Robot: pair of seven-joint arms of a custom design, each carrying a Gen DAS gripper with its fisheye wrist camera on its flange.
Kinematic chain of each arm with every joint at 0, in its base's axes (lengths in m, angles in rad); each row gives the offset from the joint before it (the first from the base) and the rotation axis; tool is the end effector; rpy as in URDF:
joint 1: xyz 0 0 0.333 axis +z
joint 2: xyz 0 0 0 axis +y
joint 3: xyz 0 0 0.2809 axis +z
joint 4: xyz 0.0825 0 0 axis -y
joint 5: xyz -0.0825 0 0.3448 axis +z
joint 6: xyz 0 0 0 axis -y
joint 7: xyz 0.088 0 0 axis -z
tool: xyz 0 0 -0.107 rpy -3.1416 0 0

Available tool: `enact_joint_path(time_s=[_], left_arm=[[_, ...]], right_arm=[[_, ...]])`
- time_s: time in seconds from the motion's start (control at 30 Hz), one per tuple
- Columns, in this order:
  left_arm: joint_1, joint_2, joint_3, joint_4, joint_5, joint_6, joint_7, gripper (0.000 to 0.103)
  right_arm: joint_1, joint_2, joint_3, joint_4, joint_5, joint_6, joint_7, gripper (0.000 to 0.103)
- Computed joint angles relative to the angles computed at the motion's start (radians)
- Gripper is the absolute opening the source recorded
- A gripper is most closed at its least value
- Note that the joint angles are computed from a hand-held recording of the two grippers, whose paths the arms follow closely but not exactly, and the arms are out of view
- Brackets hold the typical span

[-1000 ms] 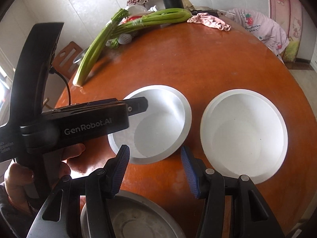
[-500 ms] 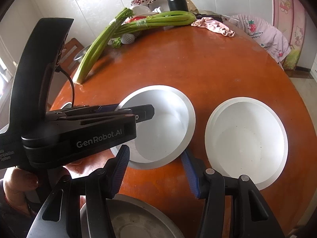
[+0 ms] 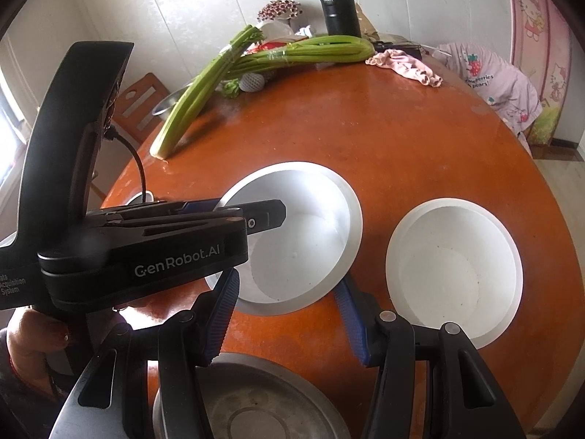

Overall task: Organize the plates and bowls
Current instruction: 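Close the left tool on the white bowl rim, then lift the white bowl with the left tool toward the steel bowl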

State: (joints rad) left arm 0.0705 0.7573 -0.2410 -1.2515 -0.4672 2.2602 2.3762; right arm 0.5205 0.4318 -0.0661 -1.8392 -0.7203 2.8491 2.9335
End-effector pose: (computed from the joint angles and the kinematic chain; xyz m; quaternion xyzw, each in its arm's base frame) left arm 0.7080 -0.0862 0.3421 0.4311 -0.8511 0.2995 0.0087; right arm 0.5512 0.3130 0.3424 -0.5749 0.7469 -0.1713 0.2869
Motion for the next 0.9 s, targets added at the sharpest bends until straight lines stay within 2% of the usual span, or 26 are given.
enact_joint_path(time_s=[0.27, 0.4, 0.9], left_arm=[[0.037, -0.117, -0.012, -0.148, -0.067, 0.06, 0.053, 0.039], [0.052, -0.197, -0.016, -0.244, -0.121, 0.096, 0.105, 0.039], [0.059, -0.463, 0.029, -0.556, -0.326, 0.151, 0.28, 0.039]], right_arm=[[0.029, -0.039, -0.02, -0.026, -0.088, 0.016, 0.051, 0.056], [0.051, -0.082, -0.034, -0.056, -0.191, 0.014, 0.133, 0.056], [0.005, -0.237, 0.081, -0.192, -0.443, -0.026, 0.32, 0.056]])
